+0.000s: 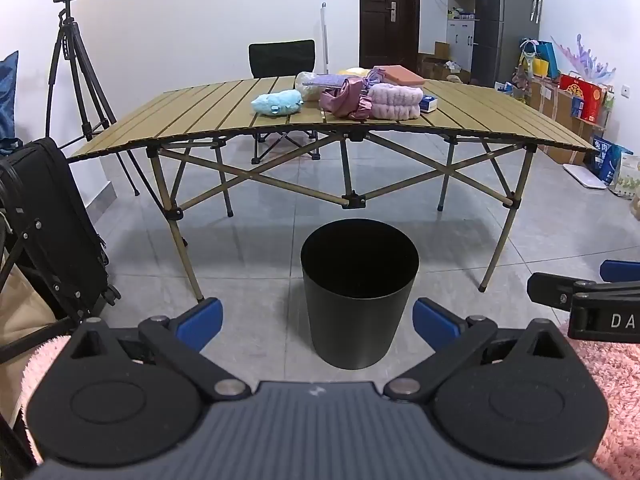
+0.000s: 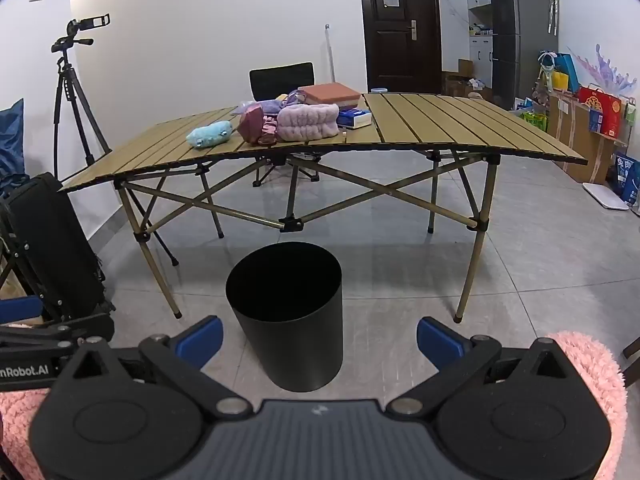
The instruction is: Collect trash
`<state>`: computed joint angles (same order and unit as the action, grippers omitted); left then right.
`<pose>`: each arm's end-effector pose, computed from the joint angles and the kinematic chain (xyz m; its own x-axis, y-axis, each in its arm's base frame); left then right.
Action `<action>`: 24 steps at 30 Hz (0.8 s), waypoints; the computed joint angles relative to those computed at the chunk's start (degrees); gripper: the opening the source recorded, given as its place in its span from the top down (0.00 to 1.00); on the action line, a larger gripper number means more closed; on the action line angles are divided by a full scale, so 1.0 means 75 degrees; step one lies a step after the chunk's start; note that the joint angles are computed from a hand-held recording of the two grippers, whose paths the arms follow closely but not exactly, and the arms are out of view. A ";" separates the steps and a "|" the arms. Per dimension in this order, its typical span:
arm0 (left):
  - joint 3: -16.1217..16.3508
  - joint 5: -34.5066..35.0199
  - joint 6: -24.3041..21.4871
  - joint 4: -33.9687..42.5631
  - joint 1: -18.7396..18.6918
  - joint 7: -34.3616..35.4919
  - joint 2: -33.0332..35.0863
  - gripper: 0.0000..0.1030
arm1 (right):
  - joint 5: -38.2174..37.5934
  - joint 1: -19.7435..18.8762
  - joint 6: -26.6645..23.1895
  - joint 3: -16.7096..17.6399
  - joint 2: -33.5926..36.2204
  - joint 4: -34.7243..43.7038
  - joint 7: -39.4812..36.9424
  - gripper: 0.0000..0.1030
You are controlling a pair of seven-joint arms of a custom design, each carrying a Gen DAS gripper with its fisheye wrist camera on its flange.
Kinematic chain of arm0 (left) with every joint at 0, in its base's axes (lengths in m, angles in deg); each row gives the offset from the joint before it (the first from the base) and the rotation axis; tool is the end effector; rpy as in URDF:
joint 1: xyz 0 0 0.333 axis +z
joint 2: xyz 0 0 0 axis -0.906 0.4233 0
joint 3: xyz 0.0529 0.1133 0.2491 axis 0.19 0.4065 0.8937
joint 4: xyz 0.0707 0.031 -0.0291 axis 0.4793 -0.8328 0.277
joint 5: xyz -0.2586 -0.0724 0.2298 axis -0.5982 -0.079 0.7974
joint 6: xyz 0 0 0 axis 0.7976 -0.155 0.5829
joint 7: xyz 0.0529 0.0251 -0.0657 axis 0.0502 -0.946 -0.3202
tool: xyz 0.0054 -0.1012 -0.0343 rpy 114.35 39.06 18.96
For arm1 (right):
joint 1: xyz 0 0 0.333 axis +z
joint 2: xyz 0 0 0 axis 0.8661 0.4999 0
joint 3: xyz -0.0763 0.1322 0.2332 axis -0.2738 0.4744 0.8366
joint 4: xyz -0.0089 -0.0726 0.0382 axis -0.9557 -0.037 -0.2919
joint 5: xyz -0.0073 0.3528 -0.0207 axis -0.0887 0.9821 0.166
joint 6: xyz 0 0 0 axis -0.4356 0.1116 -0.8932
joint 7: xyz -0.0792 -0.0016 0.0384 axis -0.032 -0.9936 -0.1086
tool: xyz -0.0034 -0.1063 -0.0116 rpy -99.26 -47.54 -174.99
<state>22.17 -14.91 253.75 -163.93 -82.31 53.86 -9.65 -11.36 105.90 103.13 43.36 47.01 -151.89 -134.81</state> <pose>0.5018 -0.3627 0.4424 -0.5760 -0.8166 -0.0382 -0.4901 0.3824 -0.7833 0.3754 0.4565 0.4330 -0.4838 -0.8682 -0.1105 -0.5037 0.3795 -0.7761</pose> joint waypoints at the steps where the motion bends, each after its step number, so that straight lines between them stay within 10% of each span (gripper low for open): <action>1: 0.0017 0.0022 -0.0101 0.0034 -0.0032 0.0002 -0.0002 0.00 | -0.0002 -0.0001 0.0011 -0.0001 -0.0001 -0.0004 0.0011 0.00; 24: -0.0118 -0.0268 -0.0061 0.0028 0.0088 0.0221 -0.0009 0.00 | 0.0032 -0.0012 -0.0001 -0.0016 0.0028 0.0035 -0.0073 0.00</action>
<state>21.29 -16.92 253.29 -163.73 -81.65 55.51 -9.72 -11.12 105.81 103.13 43.24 47.21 -151.63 -135.36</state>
